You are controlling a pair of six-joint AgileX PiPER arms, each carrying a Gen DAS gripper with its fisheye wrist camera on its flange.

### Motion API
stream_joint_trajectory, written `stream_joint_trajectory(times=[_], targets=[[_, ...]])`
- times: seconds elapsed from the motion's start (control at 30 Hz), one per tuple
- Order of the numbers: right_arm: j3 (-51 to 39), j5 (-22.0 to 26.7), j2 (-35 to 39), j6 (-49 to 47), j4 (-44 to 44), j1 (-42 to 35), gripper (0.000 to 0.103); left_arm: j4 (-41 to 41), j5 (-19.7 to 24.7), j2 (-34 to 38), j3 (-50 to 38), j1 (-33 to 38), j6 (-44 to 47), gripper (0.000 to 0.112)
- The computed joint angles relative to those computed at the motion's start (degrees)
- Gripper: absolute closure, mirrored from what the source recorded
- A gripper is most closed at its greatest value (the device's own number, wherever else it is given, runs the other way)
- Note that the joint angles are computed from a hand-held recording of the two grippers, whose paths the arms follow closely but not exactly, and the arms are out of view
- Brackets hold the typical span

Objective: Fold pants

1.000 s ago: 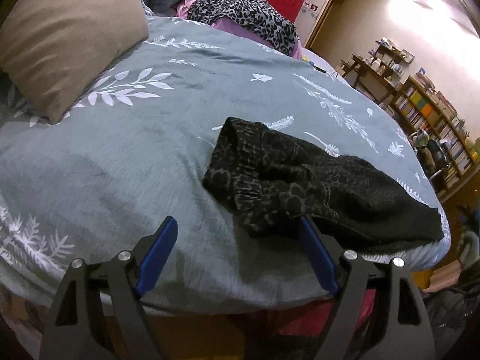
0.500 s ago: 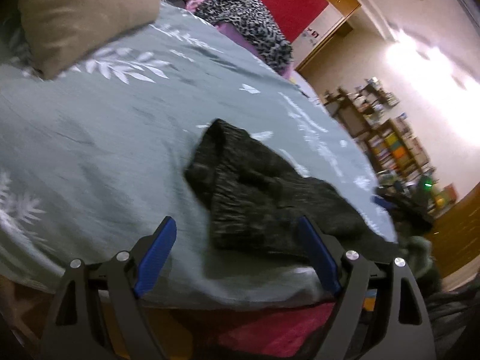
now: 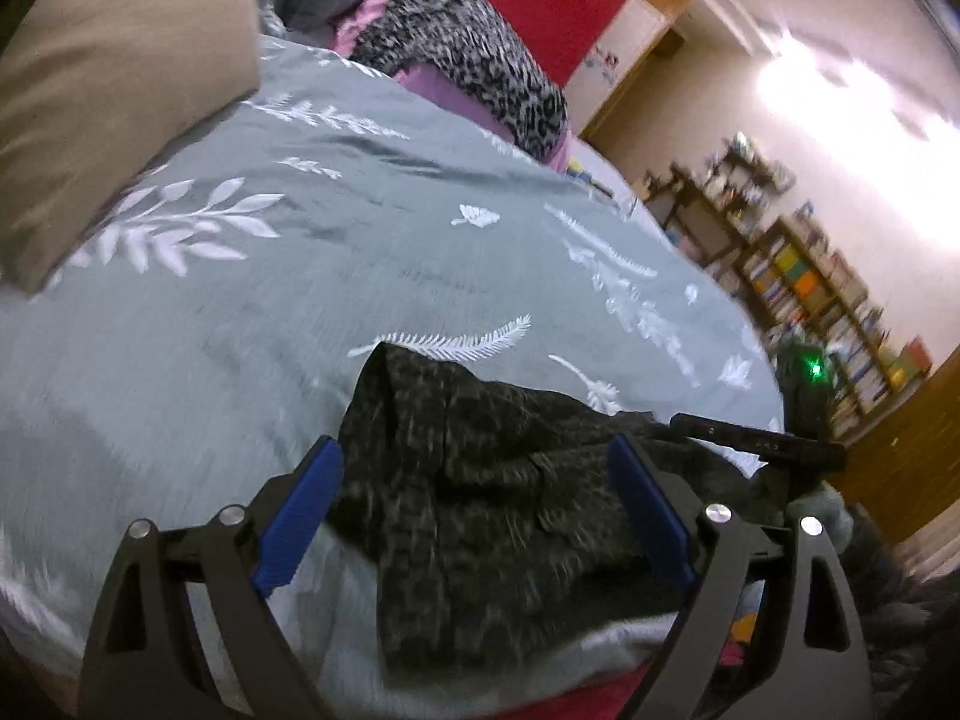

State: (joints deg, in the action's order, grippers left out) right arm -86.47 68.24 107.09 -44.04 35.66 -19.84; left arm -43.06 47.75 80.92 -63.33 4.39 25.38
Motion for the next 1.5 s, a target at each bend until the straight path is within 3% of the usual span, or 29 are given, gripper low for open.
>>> stream_joint_trajectory(times=[0.07, 0.17, 0.23, 0.33, 0.37, 0.43, 0.57, 0.77, 0.87, 1.0, 1.1, 1.13, 1.17, 1.3, 1.5], targets=[[0.1, -0.9, 0.6, -0.1, -1.8, 1.4, 0.037, 3.3, -0.4, 3.6, -3.0, -1.8, -2.1, 0.023], [1.3, -1.1, 0.6, -1.6, -2.8, 2.4, 0.038, 6.4, 2.6, 10.1, -8.1, -2.9, -3.6, 0.024], [1.8, -1.7, 0.6, -2.1, -3.6, 3.0, 0.046, 7.4, 4.7, 13.2, -10.3, -3.3, -3.7, 0.027], [1.0, -1.0, 1.9, -2.3, -4.0, 3.5, 0.063, 13.3, 5.0, 15.8, -12.8, -5.5, -8.1, 0.052], [1.0, -1.2, 2.0, -2.3, -4.0, 3.5, 0.066, 15.4, 4.8, 16.1, -13.5, -6.3, -10.1, 0.070], [1.1, -1.7, 2.0, -2.4, -3.6, 3.5, 0.083, 16.5, 4.6, 15.9, -14.1, -6.6, -11.6, 0.088], [1.6, -2.8, 0.0, -3.4, 0.0, 2.4, 0.088, 15.9, 3.1, 13.6, -15.3, -6.9, -10.8, 0.101], [0.3, -6.6, 1.4, 0.5, 0.4, 2.6, 0.088, 19.3, 0.8, 17.3, -23.3, -8.7, -13.4, 0.102], [0.9, -8.3, 2.7, 0.8, 0.5, 2.7, 0.086, 26.4, 0.4, 22.4, -26.7, -10.9, -18.2, 0.102], [1.2, -7.7, 1.8, 0.1, 2.9, 0.6, 0.070, 33.4, -1.0, 25.5, -25.4, -12.5, -23.1, 0.095], [3.9, -9.2, -2.9, -2.5, 3.7, -2.3, 0.047, 31.0, -3.4, 22.2, -21.2, -10.9, -22.8, 0.077], [5.1, -8.8, -4.9, -4.5, 4.7, -3.8, 0.047, 31.7, -3.8, 21.2, -20.4, -10.7, -23.8, 0.059], [6.0, -7.9, -6.3, -6.4, 5.3, -4.9, 0.047, 32.9, -4.1, 19.8, -19.3, -10.8, -25.2, 0.049], [11.2, -1.2, -11.7, -12.5, 6.2, -9.2, 0.047, 35.8, -5.2, 12.1, -14.1, -11.5, -27.9, 0.048], [22.6, 0.1, -16.0, -15.7, 2.7, -10.2, 0.047, 41.4, -6.4, 2.5, -7.9, -19.5, -31.9, 0.048]])
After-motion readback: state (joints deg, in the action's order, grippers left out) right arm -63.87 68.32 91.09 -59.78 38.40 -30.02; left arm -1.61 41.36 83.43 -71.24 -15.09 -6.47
